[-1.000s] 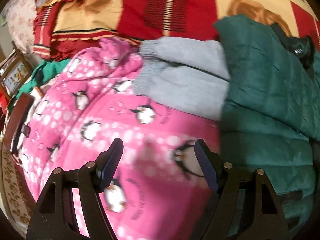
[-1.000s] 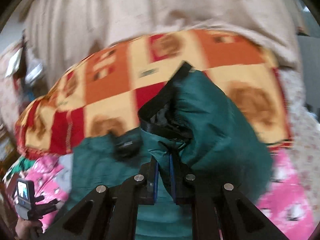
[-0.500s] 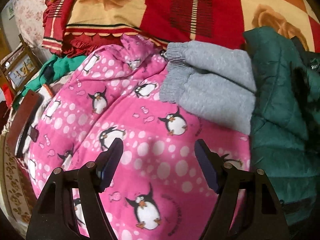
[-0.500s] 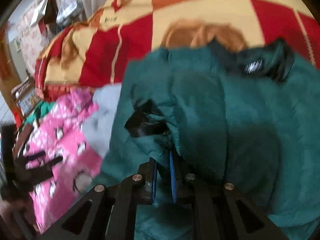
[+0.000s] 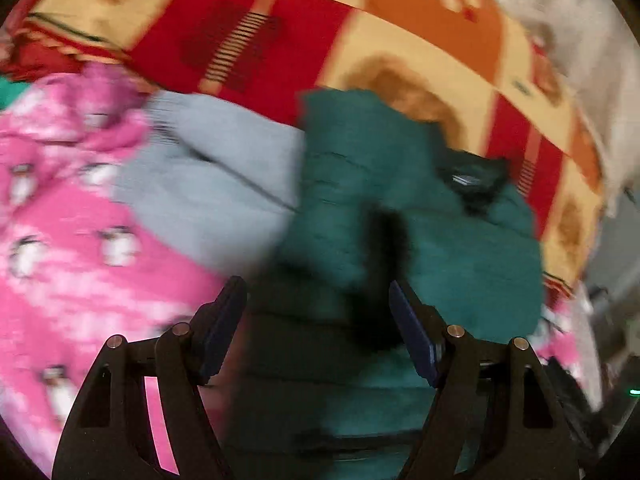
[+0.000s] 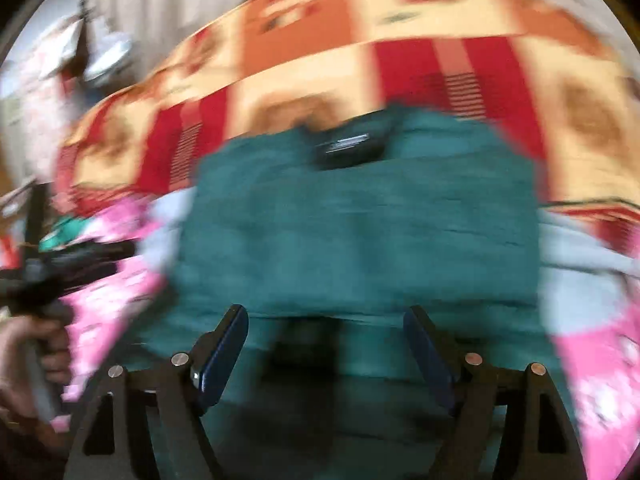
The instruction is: Fold large clothes
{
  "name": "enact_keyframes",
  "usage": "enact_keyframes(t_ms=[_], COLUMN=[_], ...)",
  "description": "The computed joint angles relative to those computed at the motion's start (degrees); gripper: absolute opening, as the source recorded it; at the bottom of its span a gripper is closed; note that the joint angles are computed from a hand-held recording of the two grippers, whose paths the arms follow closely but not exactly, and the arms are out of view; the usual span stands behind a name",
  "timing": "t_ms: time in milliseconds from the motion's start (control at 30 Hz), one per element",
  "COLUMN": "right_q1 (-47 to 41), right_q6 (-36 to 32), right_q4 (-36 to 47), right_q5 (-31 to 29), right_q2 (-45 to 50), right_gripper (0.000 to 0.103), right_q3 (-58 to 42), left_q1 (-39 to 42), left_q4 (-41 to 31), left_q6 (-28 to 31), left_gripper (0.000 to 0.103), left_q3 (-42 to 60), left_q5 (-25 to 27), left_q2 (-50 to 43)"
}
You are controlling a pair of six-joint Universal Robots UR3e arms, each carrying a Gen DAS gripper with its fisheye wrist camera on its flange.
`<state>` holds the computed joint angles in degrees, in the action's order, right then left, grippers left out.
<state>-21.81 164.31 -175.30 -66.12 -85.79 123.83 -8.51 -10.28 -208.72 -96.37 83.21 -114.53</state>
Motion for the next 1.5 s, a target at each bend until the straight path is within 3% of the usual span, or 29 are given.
enact_keyframes(t_ms=[33, 100, 167, 300, 433, 467, 500, 633, 767, 833, 1000, 1100, 1233, 1333, 1400, 1500], right_q1=[-1.0, -3.9, -8.2, -9.4, -7.6, -6.9, -6.5, -6.4, -5.4, -4.5, -3.2, -3.0, -3.2, -2.6, -2.0, -1.6], right_q6=[0.2, 1.6, 3.9, 4.6, 2.8, 2.6, 2.1, 1.1, 0.8, 0.6, -0.1, -0.2, -0.4, -0.1, 0.0, 0.2], right_q4=[-0.8, 6.7, 7.6, 12.6, 14.2, 14.3, 14.5, 15.5, 17.3, 17.0, 15.9, 15.3, 15.2, 14.8, 14.2, 14.1], right_q5=[-2.9, -5.3, -1.5, -0.9, -2.2, -2.7, -3.2, -3.3, -4.3, -5.5, -7.4, -7.6, -7.1, -7.8, -8.6, -9.0], right_q2=[0.3, 0.5, 0.5, 3.1, 4.3, 4.1, 4.4, 5.1, 6.8, 7.2, 8.3, 8.8, 9.0, 9.0, 9.1, 8.9], right_gripper=[0.078, 0.078, 0.078, 0.078, 0.078, 0.078, 0.078, 0.078, 0.083, 0.085, 0.089, 0.09, 0.093, 0.094, 0.095, 0.096], right_q3=[1.0, -2.0, -1.5, -4.7, -6.4, -6.1, -6.4, -6.8, -8.1, -8.4, -8.5, -8.4, -8.2, -8.1, -8.1, -7.9], left_q1=[-0.7, -1.7, -2.2, -4.0, -3.7, -4.0, -4.0, -7.6, -10.3, -9.8, -5.7, -2.6, 0.1, 1.3, 0.7, 0.5], left_q4=[0.2, 0.8, -1.1, -11.7, -10.2, -9.7, -10.0, -10.1, -4.4, -1.6, -11.2, -12.0, -7.0, -0.4, 3.6, 10.8], left_q6=[0.7, 0.9, 0.5, -1.7, -4.5, -4.7, -4.6, -2.0, 3.5, 6.7, 4.1, 2.8, -1.1, -1.8, -2.4, -4.9], left_gripper=[0.074, 0.074, 0.074, 0.074, 0.071, 0.036, 0.017, 0.016, 0.016, 0.016, 0.014, 0.014, 0.014, 0.028, 0.049, 0.06], left_q3=[1.9, 5.5, 9.8, 20.7, 22.5, 22.6, 23.2, 24.7, 27.4, 29.3, 39.3, 37.2, 30.5, 23.7, 19.9, 14.8], left_q5=[-1.7, -5.4, -8.8, -5.5, -5.8, -5.4, -6.2, 0.4, 11.5, 13.7, 12.8, 9.0, 4.3, 0.7, 1.9, 3.5], left_q2=[-1.5, -4.7, -8.1, -15.2, -17.2, -17.2, -17.3, -15.4, -14.5, -15.3, -22.6, -24.1, -20.8, -16.9, -14.7, -12.7])
